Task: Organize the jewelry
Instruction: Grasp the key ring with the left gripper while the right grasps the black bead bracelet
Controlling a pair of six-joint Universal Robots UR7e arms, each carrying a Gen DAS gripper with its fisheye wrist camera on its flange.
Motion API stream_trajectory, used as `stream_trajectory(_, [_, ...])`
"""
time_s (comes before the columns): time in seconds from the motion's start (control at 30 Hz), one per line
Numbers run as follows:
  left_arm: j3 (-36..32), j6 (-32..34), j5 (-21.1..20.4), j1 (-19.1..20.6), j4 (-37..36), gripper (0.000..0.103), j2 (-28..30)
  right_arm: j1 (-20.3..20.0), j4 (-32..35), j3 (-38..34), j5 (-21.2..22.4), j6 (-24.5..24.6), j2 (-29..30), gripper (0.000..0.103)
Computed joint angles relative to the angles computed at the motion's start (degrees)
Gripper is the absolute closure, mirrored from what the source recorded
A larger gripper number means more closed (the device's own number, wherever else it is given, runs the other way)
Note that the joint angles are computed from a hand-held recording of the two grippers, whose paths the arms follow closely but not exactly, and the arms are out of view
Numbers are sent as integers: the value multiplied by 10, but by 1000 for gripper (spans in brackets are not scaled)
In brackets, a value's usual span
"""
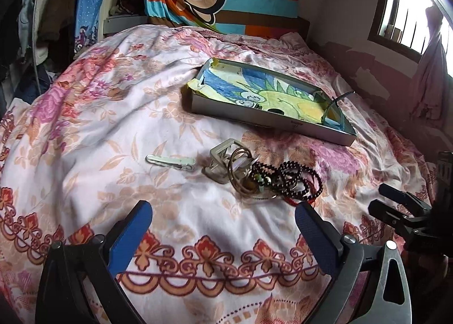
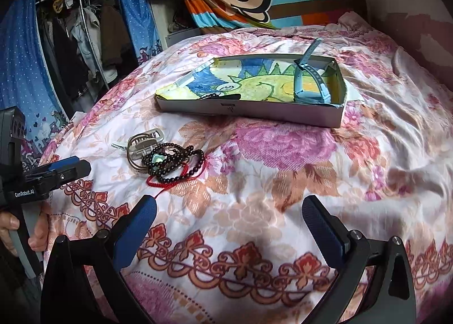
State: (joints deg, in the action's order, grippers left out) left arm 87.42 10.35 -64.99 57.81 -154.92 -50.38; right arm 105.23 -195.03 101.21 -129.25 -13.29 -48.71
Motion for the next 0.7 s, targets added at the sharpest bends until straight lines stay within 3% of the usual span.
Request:
stream_trajectory(0.13, [-19,-5,-15,5,21,16,9,-12,28,-6,31,19,-6,7])
stream_trajectory(0.27, [-40,-12,-33,11,48,29,19,-21,61,-22,55,31,-3,21])
stream_trajectory(0.33, [-51,-14,-42,14,58,33,25,-24,70,-28,64,30,0,23])
stream_trajectory(0.4, [-61,-19,-50,17,68,34,31,-25,81,-39,72,25,6,32])
stream_trajectory(0.5, [-82,-33,-65,23,87,37,44,-23,92,-54,78,3,16,37])
stream_trajectory(0.7, [-126,-53,-85,32,125,58,73,-18,112,-83,86,-49,33,54])
